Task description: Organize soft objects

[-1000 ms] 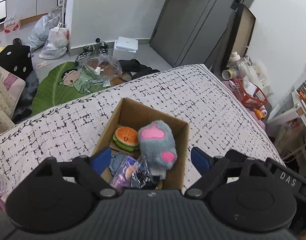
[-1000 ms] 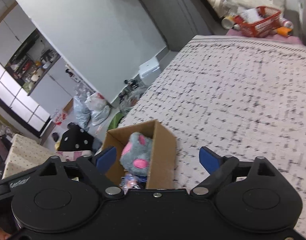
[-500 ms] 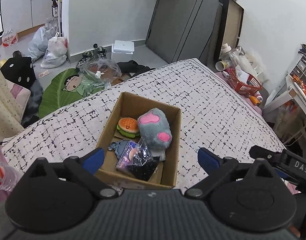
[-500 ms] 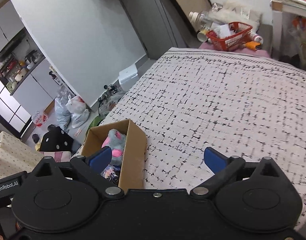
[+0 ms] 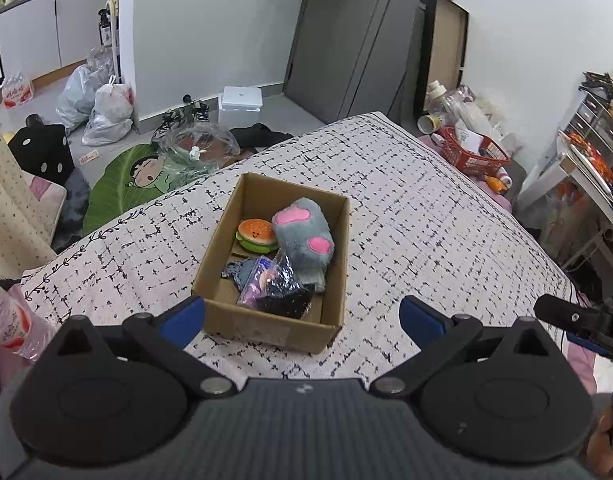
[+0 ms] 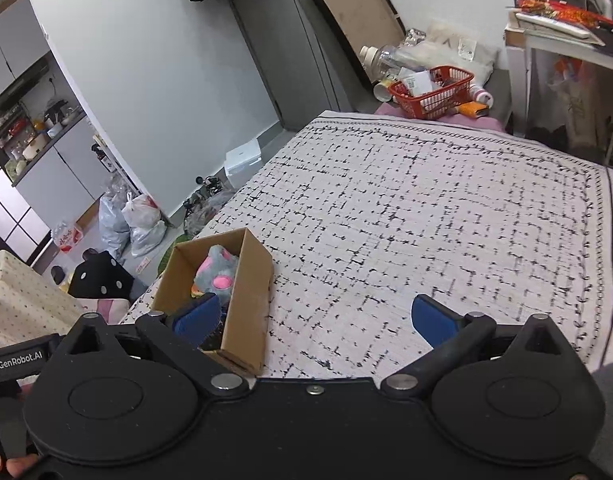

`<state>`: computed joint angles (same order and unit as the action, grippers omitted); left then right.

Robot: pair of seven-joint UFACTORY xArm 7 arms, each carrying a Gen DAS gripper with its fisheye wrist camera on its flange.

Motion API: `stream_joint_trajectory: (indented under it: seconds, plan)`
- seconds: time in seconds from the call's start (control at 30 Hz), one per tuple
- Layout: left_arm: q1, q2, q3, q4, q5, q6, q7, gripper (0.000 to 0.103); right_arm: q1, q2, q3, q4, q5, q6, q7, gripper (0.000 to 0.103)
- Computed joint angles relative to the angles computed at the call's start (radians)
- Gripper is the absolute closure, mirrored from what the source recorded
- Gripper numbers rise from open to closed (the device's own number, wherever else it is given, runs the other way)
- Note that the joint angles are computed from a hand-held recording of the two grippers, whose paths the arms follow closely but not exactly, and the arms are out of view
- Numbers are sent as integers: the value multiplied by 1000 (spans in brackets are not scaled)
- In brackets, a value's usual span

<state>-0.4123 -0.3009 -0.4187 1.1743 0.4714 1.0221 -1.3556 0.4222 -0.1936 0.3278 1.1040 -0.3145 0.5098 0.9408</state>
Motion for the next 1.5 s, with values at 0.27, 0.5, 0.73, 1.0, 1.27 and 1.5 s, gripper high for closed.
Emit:
stream_joint_trajectory:
  seconds: [0.27,0.5,0.73,1.0,1.27,1.5]
  plan:
    - [-14,-41,-33,-6,6,25,-3,0,2,-98,13,-47,20,53,-27,0]
    - [-14,-71,-75,-1,19,57,-13,0,-23,-179,44,-89,26,90,-31,0]
    - [-16,-102,-111,-9,23,78,-22,0,-27,-233,72,-110,35,122,-51,0]
    - [-23,-127,-139,-18,14,81,-8,0,-44,-281,106,-129,31,145,-49,0]
    - [-18,-135,-175,-6,30,116,-2,0,-44,-302,122,-140,32,158,-49,0]
    - [-15,-147,-190,-5,31,135,-4,0,-38,-318,130,-144,36,161,-61,0]
